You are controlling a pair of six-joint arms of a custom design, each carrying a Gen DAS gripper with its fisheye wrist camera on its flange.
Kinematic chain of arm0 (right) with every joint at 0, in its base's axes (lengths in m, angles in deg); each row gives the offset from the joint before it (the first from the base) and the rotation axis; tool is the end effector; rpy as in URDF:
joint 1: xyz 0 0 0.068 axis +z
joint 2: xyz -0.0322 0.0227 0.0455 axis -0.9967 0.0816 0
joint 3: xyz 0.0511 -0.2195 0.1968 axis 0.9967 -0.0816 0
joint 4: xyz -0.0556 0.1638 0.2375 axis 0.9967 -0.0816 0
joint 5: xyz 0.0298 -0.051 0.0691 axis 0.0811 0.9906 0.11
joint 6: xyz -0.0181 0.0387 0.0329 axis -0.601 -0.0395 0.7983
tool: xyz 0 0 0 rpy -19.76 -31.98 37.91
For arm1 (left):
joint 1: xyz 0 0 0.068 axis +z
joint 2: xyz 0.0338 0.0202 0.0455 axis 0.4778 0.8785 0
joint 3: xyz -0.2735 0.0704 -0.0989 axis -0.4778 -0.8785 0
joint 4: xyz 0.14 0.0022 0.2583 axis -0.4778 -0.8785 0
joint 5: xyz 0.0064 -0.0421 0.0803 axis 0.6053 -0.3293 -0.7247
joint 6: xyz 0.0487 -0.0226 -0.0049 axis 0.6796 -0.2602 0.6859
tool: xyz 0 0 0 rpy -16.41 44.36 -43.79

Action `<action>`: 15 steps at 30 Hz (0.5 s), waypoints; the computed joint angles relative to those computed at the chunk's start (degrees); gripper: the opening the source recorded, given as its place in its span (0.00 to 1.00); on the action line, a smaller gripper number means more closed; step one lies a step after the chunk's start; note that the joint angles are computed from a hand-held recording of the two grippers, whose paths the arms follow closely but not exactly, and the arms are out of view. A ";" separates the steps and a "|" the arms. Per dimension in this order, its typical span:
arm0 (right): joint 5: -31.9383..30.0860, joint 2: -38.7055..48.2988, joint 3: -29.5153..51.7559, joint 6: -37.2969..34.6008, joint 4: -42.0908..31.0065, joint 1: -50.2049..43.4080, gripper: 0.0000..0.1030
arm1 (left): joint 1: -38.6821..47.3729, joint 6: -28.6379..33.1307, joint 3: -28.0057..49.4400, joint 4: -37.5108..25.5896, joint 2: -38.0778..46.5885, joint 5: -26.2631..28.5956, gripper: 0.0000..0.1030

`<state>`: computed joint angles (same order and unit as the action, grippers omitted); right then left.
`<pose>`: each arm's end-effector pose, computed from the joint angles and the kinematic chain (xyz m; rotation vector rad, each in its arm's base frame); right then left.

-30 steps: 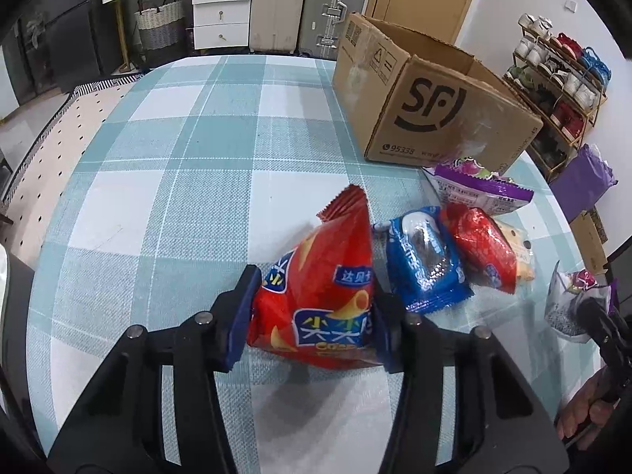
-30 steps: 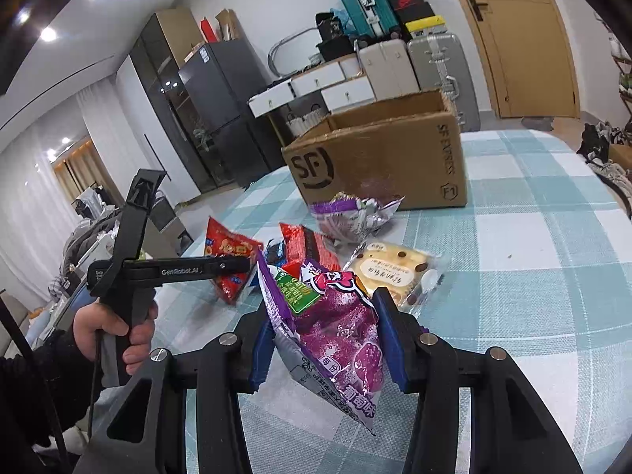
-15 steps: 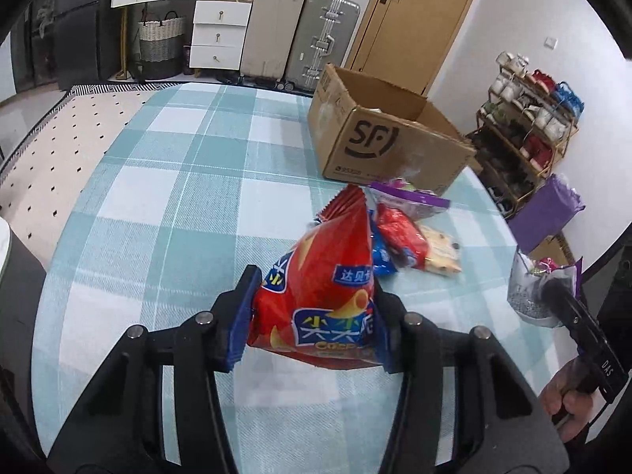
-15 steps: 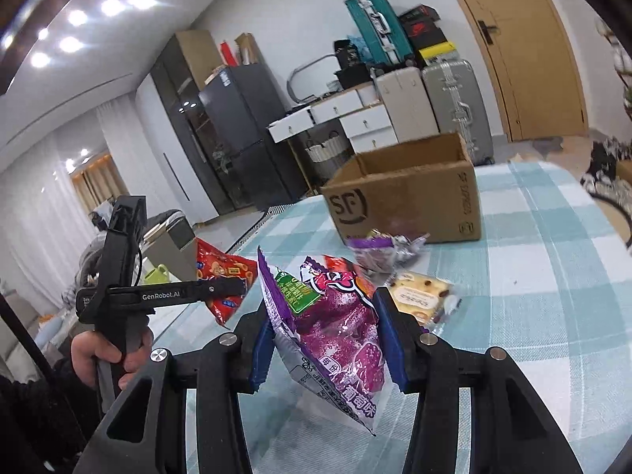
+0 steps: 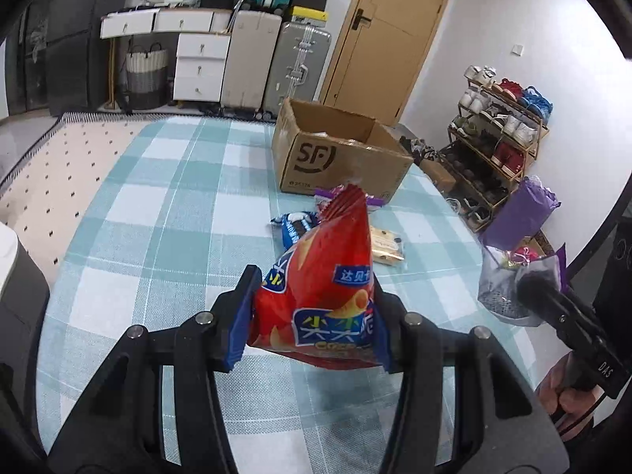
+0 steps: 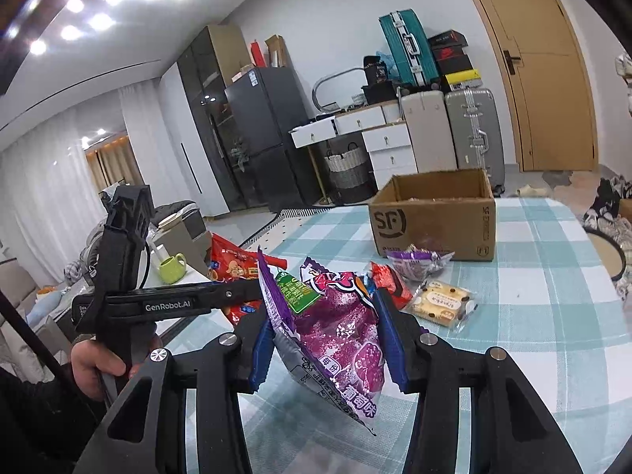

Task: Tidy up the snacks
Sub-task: 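Carry the chip bag with the left gripper to the box while the right carries the purple bag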

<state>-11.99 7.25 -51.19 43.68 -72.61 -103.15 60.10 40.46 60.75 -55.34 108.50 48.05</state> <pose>0.1963 -0.0351 0.2693 -0.2820 1.9939 0.6390 0.2999 0.1559 0.4016 0.2026 2.2904 -0.4496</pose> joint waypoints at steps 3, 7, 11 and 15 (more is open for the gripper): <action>-3.35 -1.46 0.65 1.38 -2.02 -1.47 0.46 | 1.52 -0.34 0.57 -1.26 -1.87 2.29 0.46; -3.87 -2.42 1.51 3.00 -4.03 -2.06 0.46 | 3.17 1.02 3.23 -5.92 -2.11 5.20 0.46; -4.49 -3.31 2.65 2.36 -5.47 -1.78 0.46 | 4.02 3.09 6.32 -10.39 -1.44 6.91 0.46; -3.40 -3.41 4.51 2.02 -5.42 -1.47 0.46 | 3.35 2.08 9.59 -11.25 0.20 7.28 0.46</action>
<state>-15.39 3.85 -46.68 45.70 -78.03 -104.62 63.44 42.54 70.34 -66.59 108.70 55.33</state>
